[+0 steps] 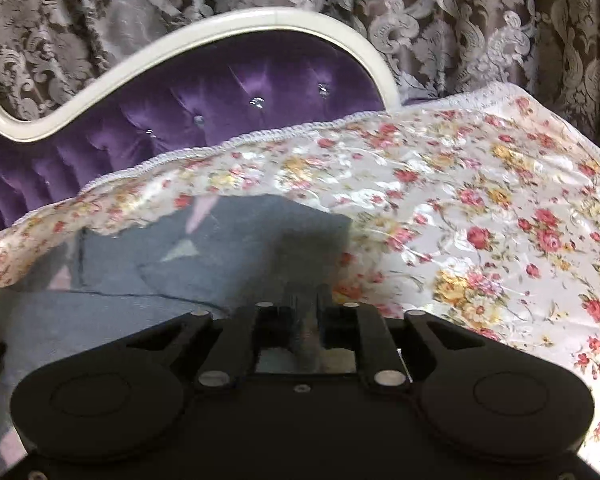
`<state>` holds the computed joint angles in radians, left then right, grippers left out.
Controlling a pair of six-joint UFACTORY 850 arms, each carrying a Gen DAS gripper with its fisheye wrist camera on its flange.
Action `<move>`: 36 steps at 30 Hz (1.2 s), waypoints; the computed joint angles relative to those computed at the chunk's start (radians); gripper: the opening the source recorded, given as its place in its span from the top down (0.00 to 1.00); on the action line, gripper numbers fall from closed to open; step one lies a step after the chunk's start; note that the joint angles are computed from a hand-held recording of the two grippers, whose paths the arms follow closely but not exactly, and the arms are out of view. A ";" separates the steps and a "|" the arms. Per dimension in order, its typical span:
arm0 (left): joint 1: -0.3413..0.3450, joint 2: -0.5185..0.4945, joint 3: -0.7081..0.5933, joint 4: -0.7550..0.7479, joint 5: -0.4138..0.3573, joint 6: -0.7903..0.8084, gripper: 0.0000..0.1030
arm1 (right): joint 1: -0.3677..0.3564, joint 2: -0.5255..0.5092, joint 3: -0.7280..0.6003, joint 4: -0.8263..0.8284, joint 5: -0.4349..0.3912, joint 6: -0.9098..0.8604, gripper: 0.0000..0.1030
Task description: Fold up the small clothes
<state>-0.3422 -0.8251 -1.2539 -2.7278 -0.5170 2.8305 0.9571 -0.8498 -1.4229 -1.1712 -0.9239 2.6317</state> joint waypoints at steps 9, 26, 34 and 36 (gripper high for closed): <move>-0.001 -0.001 -0.002 -0.004 0.005 0.006 0.23 | 0.040 -0.022 -0.014 -0.193 0.043 0.004 0.59; -0.002 -0.004 -0.023 0.022 0.045 -0.023 0.22 | 0.047 -0.202 -0.293 0.054 -0.032 -0.506 0.53; 0.025 0.110 0.065 0.209 0.091 -0.262 0.22 | 0.103 -0.105 -0.188 -0.026 -0.102 -0.320 0.21; 0.033 0.165 0.131 0.237 0.069 -0.249 0.22 | 0.128 -0.079 -0.161 -0.038 -0.127 -0.272 0.15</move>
